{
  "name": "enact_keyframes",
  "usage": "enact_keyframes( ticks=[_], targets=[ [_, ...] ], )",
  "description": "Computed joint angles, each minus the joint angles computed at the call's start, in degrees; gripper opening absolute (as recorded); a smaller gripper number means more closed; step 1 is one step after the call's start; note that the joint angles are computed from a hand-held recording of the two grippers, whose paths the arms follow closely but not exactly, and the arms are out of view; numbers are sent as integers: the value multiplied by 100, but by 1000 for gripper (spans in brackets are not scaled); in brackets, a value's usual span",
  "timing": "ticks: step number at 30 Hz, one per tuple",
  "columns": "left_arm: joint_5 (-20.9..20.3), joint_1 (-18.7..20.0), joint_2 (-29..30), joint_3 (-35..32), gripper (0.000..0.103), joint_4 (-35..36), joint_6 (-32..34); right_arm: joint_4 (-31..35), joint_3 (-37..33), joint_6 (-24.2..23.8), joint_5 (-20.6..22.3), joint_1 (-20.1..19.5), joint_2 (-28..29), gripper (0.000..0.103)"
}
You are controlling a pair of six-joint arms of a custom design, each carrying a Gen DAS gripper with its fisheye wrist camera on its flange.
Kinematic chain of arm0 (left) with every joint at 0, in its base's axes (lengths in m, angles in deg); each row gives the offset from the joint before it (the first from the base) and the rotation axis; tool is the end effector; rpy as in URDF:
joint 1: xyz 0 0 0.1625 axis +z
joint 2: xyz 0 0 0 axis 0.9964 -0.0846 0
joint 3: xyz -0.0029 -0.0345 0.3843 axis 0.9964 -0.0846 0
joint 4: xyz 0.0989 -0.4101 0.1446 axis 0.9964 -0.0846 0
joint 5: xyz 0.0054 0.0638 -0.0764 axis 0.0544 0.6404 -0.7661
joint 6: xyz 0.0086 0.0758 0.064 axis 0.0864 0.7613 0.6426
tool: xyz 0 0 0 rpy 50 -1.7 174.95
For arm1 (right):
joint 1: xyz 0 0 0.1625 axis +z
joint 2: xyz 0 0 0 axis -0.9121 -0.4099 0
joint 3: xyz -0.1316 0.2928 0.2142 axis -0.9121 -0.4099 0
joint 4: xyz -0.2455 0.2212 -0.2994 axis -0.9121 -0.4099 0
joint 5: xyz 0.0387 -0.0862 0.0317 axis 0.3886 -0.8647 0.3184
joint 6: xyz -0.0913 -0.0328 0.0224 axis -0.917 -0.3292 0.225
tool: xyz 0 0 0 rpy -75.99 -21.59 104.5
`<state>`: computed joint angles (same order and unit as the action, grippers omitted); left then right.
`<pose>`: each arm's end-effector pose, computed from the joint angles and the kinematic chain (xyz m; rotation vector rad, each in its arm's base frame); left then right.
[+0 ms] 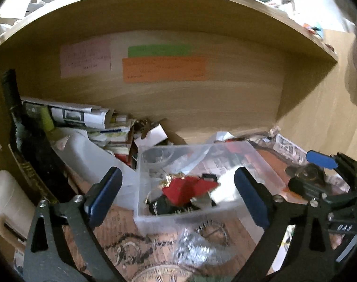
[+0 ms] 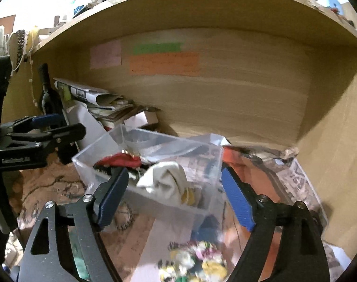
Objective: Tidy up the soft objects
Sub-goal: 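Carry the red pouch into the clear box with the left tool while the right tool releases the sock there, then grasp the floral scrunchie with the right tool while the left tool grasps the silver foil bag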
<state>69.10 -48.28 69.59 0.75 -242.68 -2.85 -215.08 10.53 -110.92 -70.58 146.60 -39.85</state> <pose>-0.4552 -0.6252 -0.0218 0.3733 2.0214 -1.3251 0.0358 -0.6744 0.4222 1.2020 -2.2900 0.9629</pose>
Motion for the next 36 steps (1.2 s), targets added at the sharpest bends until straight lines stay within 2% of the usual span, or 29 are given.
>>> enact_keyframes(
  ticks=[8,12,16,23,26,28,30,35,36],
  targets=[
    [-413,-29,-393,847,98,936,-1236,117,280,-148,-482,-232,-222,79],
    [-497,32,-419,975,98,1645,-1908,274,332,-153,-755,-330,-238,79],
    [-796,157,-487,1053,98,2241,-2559,416,349,-158,-949,-392,-219,79],
    [-1334,390,-410,878,98,2738,-2995,538,146,47,-1341,-455,17,79],
    [-1452,431,-393,862,98,2666,-3002,341,250,-87,-1439,-477,29,78],
    [-1421,422,-388,893,93,2526,-2898,279,323,-183,-1398,-483,-9,70],
    [-1553,443,-402,917,80,2450,-2813,263,344,-207,-1376,-493,-20,63],
    [-1525,397,-400,994,67,2375,-2803,388,294,-85,-1246,-527,-23,32],
    [-1521,382,-412,1028,64,2351,-2799,407,290,-51,-1218,-534,-31,29]
  ],
)
